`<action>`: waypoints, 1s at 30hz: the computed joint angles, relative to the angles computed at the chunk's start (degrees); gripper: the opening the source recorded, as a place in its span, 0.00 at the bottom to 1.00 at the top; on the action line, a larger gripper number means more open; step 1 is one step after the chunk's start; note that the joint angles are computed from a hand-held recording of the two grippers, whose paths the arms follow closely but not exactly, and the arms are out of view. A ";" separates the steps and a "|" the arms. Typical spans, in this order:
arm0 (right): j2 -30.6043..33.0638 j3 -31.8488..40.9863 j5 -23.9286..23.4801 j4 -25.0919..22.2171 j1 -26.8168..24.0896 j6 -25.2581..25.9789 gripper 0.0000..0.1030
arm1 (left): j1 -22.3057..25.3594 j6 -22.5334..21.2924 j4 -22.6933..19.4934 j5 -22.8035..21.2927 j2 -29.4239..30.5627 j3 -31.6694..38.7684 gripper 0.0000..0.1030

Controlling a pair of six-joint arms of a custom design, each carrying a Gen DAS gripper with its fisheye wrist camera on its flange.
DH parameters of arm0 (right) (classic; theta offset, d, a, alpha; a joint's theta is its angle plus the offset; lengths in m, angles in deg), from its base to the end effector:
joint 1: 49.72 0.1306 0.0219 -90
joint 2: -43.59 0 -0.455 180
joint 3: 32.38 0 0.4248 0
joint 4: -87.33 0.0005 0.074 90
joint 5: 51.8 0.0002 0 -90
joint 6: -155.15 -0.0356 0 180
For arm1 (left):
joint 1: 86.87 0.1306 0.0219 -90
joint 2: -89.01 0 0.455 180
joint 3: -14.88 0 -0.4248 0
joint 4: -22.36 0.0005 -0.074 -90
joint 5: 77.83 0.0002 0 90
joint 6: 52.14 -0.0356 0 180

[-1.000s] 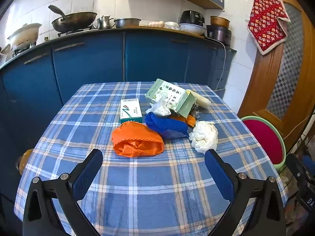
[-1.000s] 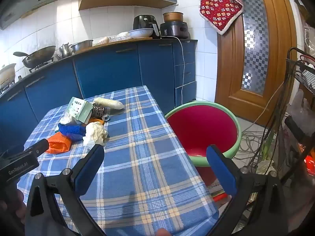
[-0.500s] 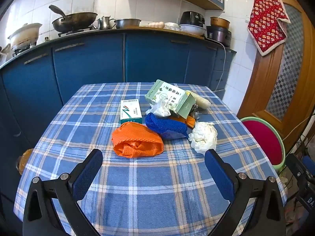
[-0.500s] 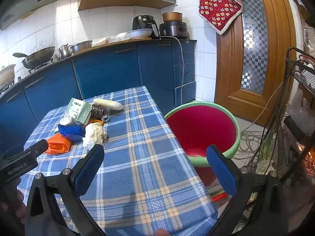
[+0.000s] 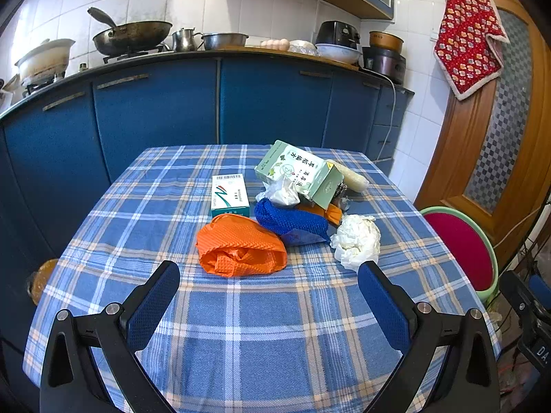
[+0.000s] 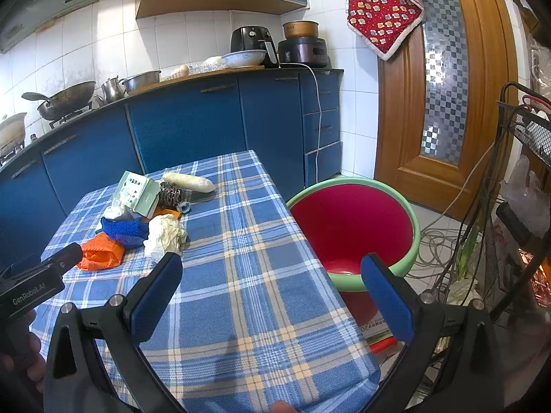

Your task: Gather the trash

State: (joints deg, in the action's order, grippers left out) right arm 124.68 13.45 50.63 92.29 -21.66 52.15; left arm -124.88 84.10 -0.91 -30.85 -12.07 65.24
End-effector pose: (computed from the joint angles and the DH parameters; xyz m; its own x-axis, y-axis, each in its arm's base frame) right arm 0.3499 0.1772 0.2798 -0.5003 -0.0177 -0.8657 -0.1876 0.9782 0.0884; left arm 0.3056 -0.2086 0.2953 -0.5137 -0.2687 -0.8148 -0.3658 0.9277 -0.0754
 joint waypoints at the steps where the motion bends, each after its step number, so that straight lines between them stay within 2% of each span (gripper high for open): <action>1: 0.05 0.01 0.04 0.09 0.00 0.04 0.99 | 0.01 -0.01 0.05 0.04 -0.02 -0.02 1.00; 30: 0.22 0.34 0.39 -0.46 0.32 -0.33 0.99 | -0.02 0.23 0.40 -0.09 -0.38 -0.36 1.00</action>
State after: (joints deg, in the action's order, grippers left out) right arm 124.90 13.79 51.02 91.83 -21.33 51.82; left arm -124.89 84.33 -0.51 -30.94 -12.45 64.88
